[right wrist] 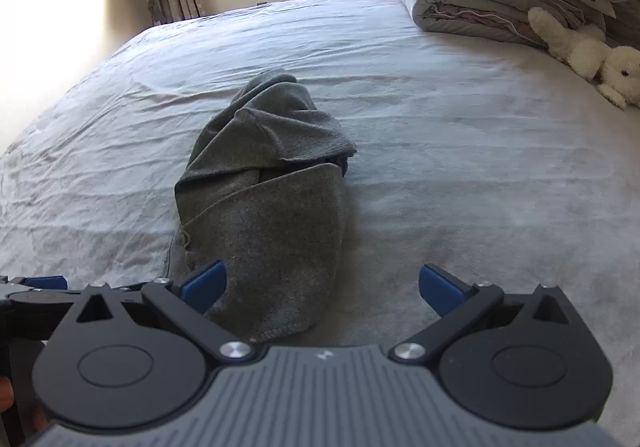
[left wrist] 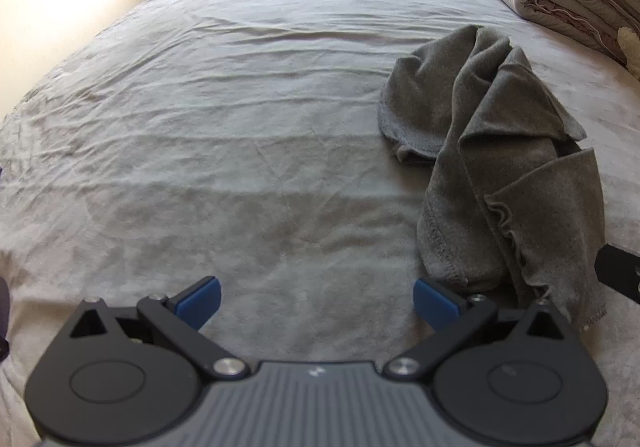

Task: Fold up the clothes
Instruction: 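Move both grippers toward the crumpled grey sweater on the bed, then grasp the sweater edge with the right gripper while the left gripper grasps another edge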

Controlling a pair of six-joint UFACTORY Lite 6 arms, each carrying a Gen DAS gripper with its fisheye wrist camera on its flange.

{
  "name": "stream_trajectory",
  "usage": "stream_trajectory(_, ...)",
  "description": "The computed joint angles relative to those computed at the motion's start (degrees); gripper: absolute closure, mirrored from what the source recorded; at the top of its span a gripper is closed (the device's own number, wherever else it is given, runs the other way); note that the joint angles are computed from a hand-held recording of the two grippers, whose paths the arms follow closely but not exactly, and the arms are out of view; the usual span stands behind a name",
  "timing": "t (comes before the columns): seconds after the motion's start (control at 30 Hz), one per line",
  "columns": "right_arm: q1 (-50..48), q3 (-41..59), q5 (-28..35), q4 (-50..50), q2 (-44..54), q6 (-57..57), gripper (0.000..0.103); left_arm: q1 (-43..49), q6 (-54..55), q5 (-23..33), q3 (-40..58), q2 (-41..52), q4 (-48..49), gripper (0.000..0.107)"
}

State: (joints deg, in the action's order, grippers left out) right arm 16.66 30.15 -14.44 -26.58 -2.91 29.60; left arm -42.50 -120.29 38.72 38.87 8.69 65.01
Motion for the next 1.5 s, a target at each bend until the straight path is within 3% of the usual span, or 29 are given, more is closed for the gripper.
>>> stream_trajectory(0.2, 1.35, 0.11, -1.42, 9.38, 1.97, -10.54, 0.000, 0.84, -2.45, -1.82, -0.07, 2.08, 2.48, 0.004)
stream_trajectory(0.63, -0.05, 4.59, -3.08, 3.72, 11.74, -4.86, 0.000, -1.20, -14.00, -0.54, -2.80, 4.00, 12.67, 0.004)
stream_trajectory(0.97, -0.23, 4.97, -2.53, 1.95, 12.89, -3.41, 0.001, -0.43, -13.29, -1.60, -3.85, 2.16, 13.54, 0.004)
stream_trajectory(1.23, -1.44, 2.51, -4.55, -5.85, 9.60, 3.28, 0.026, -0.33, -11.56, -1.96, -3.48, 0.85, 11.45, 0.005)
stream_trajectory(1.5, -3.37, 2.02, -6.39, -17.28, 7.93, 13.52, 0.066, -2.23, -10.70, 0.08, -2.33, 0.19, 10.05, 0.005)
